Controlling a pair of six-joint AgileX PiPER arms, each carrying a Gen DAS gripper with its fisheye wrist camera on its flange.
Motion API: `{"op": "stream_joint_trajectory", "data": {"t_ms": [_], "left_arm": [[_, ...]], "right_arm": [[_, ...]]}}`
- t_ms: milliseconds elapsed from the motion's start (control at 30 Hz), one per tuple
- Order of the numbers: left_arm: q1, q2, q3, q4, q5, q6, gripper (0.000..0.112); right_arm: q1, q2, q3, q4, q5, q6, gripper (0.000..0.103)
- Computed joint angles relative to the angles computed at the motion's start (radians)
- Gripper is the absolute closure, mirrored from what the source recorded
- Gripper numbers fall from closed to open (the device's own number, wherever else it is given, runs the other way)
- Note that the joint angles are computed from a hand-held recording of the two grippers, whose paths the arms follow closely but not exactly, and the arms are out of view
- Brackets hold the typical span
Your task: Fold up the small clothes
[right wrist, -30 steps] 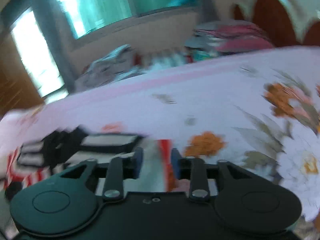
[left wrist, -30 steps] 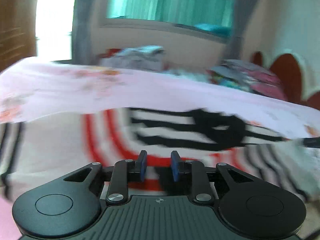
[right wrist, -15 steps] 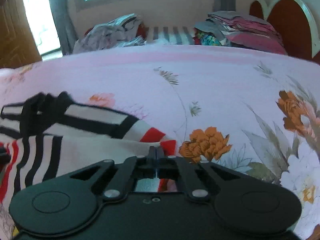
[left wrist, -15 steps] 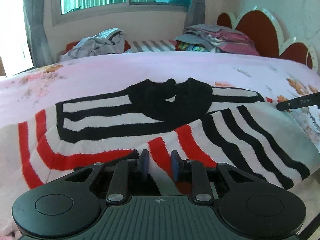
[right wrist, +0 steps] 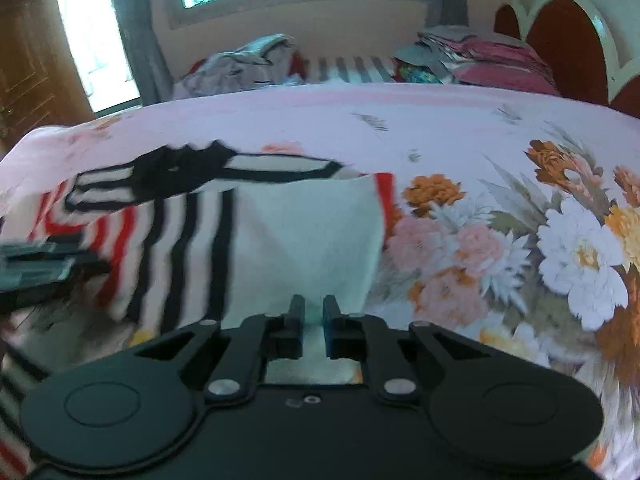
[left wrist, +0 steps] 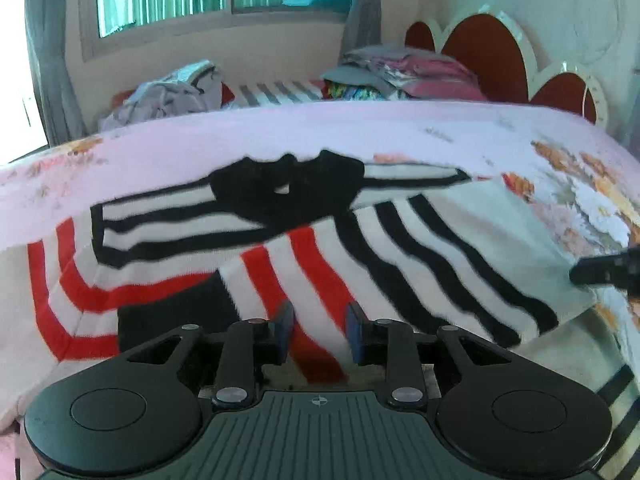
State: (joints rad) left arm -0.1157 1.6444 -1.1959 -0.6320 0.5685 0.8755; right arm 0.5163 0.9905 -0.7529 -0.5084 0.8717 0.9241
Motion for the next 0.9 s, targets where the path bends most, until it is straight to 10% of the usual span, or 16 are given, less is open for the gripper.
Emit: {"op": "stream_joint_trajectory", "data": {"t_ms": [233, 667, 900], "left_arm": [[0.042, -0.045, 0.087, -0.096, -0.107, 0.129, 0.083], [0.258, 0.072, -0.050, -0.219, 0.154, 0.229, 0.083], [0.240, 0.076, -0.071, -0.167, 0.137, 0.199, 0.083]], "right_arm": [[0.122, 0.027, -0.017, -0.108, 0.055, 0.207, 0.089], [0.192, 0.131, -0.076, -0.169, 0.093, 0.352, 0.083], [0.151, 0.274, -0.209, -0.180, -0.015, 0.321, 0.083]]}}
